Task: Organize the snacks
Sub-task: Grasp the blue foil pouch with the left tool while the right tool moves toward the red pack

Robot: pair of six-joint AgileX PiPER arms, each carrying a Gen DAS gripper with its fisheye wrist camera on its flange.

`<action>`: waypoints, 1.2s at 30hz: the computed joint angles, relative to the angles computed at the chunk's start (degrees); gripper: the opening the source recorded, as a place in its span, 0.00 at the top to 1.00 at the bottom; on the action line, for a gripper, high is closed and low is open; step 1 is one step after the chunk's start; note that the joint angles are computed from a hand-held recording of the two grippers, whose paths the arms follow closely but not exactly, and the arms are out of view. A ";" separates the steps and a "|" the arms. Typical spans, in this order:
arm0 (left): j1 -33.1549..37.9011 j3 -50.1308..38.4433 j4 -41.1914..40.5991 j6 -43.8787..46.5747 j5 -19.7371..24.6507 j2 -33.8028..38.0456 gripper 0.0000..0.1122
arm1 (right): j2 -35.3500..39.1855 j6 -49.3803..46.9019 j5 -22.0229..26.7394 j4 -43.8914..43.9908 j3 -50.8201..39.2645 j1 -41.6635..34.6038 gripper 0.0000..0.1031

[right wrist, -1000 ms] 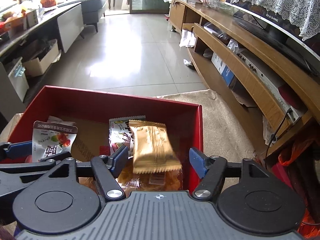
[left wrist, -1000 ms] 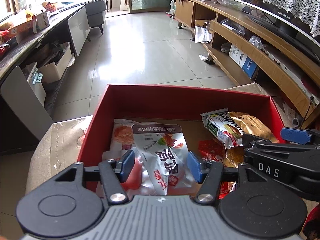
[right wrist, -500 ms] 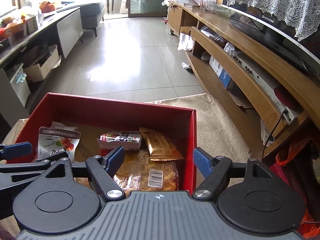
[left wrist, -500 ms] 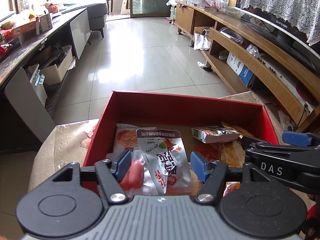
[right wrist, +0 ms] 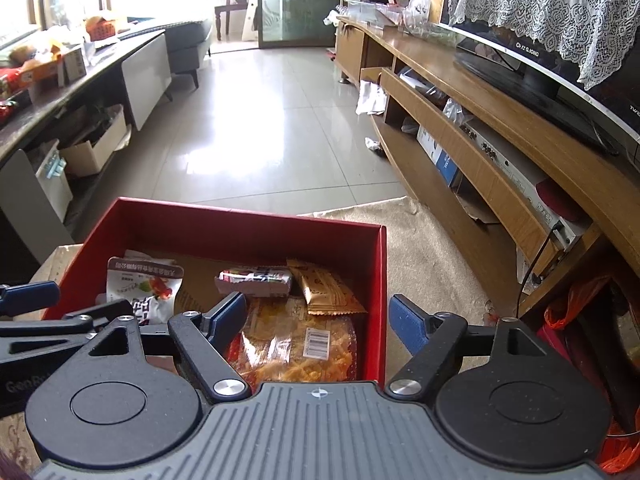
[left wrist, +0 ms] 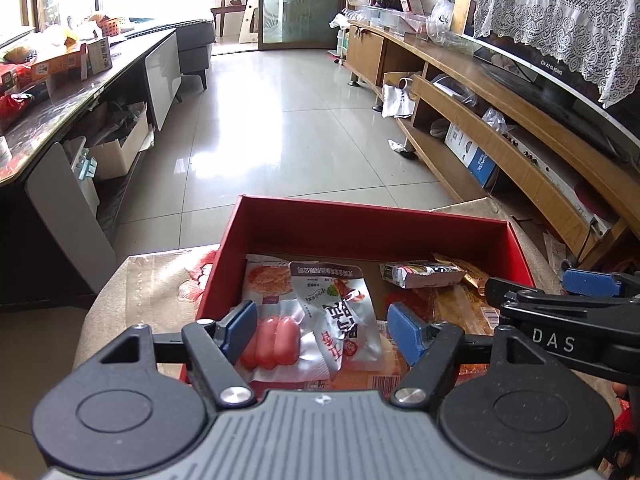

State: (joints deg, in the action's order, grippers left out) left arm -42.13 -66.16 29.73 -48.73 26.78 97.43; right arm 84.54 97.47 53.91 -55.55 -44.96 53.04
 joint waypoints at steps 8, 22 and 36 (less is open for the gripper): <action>0.97 7.49 -2.11 3.74 -0.89 -5.99 0.39 | -1.44 1.25 2.60 1.44 0.20 4.03 0.18; 4.89 23.15 -23.39 27.31 -1.63 -11.03 0.34 | 1.65 3.60 5.17 9.02 -1.88 17.96 0.17; 2.42 24.71 -17.76 22.31 -3.11 -6.74 0.41 | 2.56 10.30 5.23 14.92 -2.07 31.10 0.17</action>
